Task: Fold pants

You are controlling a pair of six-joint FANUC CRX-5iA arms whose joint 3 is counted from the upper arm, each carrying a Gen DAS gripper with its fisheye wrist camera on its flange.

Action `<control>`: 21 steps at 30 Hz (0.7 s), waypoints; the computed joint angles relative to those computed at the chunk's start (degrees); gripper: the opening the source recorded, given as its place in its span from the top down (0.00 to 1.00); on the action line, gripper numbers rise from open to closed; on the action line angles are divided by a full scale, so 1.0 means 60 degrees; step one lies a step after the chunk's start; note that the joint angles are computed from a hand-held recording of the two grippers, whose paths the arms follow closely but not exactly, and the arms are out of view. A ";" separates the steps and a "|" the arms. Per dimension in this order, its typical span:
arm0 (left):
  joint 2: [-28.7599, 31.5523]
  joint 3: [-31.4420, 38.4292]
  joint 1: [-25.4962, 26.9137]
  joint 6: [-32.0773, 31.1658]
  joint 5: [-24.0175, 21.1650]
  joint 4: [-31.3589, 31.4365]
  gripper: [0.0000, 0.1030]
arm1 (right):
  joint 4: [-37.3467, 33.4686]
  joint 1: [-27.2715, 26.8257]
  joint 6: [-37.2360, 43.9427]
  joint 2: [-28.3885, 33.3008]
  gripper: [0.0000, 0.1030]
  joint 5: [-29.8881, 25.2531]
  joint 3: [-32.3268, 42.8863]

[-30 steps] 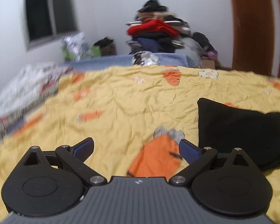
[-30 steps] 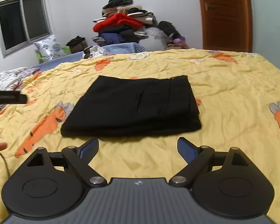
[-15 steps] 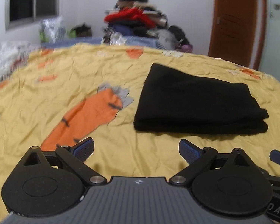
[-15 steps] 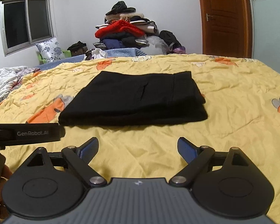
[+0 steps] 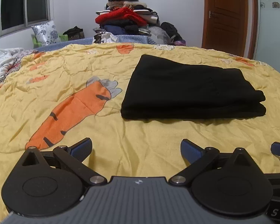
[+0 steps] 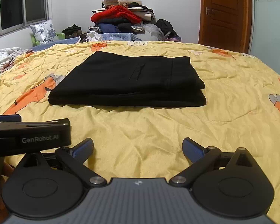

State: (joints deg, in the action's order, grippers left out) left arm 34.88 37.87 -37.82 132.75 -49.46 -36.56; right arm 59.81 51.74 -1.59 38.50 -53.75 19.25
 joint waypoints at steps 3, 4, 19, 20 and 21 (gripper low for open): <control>-0.0020 -0.0039 0.0011 -0.0460 0.0073 0.0052 0.00 | -0.0212 0.0072 0.0501 0.0165 0.01 -0.0422 0.0323; -0.0037 -0.0068 -0.0013 -0.0552 0.0095 -0.0045 0.00 | -0.0274 0.0101 0.0676 0.0248 0.01 -0.0659 0.0468; -0.0146 -0.0350 0.0351 -0.0776 0.0099 0.0779 0.00 | -0.0633 0.0059 0.0308 0.0184 0.00 -0.1005 0.0466; -0.0172 -0.0404 0.0392 -0.0710 0.0141 0.0860 0.00 | -0.0636 0.0049 0.0303 0.0172 0.00 -0.0978 0.0448; -0.0180 -0.0415 0.0414 -0.0650 0.0141 0.0923 0.00 | -0.0630 0.0038 0.0250 0.0140 0.00 -0.0928 0.0396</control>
State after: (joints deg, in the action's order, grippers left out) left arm 33.80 35.38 -35.34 128.85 -48.61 -31.02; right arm 56.03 51.97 -0.09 39.34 -59.32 21.63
